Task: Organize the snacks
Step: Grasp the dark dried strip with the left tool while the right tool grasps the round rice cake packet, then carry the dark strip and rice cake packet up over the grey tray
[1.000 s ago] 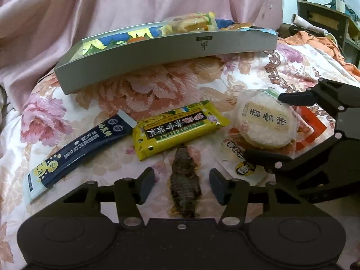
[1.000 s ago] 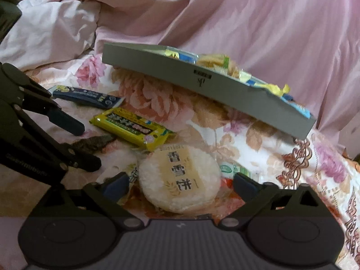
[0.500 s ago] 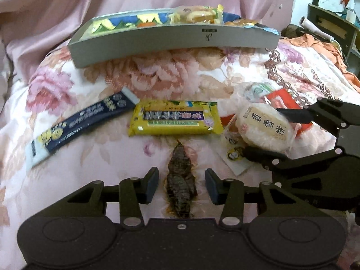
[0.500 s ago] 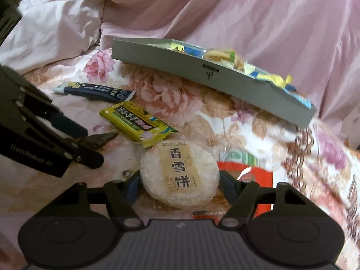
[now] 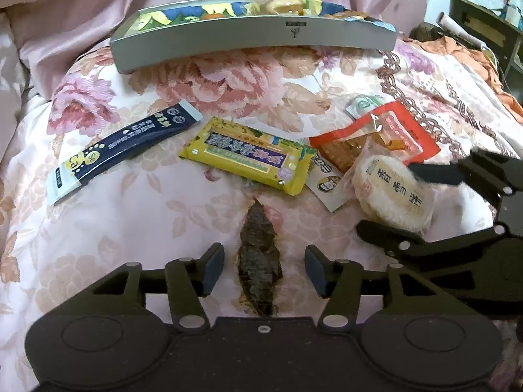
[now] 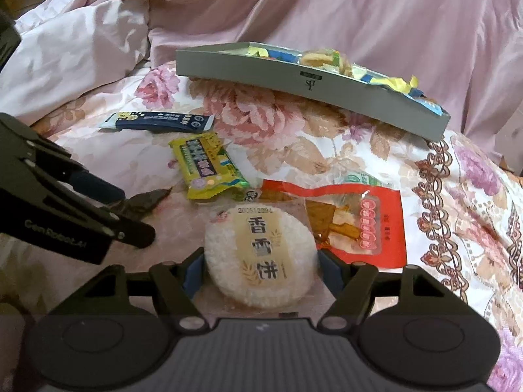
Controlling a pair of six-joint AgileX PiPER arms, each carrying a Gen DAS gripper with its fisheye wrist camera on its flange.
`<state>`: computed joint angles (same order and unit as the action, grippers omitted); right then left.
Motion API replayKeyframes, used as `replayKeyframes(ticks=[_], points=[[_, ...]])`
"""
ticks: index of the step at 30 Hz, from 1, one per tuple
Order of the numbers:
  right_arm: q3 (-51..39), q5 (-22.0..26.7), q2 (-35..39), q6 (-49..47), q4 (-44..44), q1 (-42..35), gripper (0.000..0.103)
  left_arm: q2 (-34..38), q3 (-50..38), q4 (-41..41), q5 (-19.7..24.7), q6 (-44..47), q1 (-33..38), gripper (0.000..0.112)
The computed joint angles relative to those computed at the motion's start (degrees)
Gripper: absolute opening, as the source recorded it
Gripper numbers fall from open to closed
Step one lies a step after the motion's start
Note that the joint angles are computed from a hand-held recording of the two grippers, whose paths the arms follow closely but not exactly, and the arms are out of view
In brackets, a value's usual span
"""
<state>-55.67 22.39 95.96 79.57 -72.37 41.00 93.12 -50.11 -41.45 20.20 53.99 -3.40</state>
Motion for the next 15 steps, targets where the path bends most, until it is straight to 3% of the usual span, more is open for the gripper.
replayKeyframes(ticks=[4, 6, 11, 15], points=[[1.04, -0.42, 1.13, 7.82, -9.71, -0.17, 0.087, 0.46, -0.39, -0.51, 0.30, 1.46, 0.16, 0.058], [1.18, -2.04, 1.31, 9.56, -11.74, -1.09, 0.086, 0.80, -0.99, 0.42, 0.62, 1.23, 0.13, 0.052], [0.87, -5.00, 1.54, 8.77, -10.06, -2.34, 0.075, 0.57, -0.97, 3.62, -0.34, -2.91, -0.62, 0.049], [1.14, -2.69, 0.99, 9.01, -10.91, -0.54, 0.075, -0.53, -0.24, 7.88, -1.12, -10.32, -1.46, 0.048]])
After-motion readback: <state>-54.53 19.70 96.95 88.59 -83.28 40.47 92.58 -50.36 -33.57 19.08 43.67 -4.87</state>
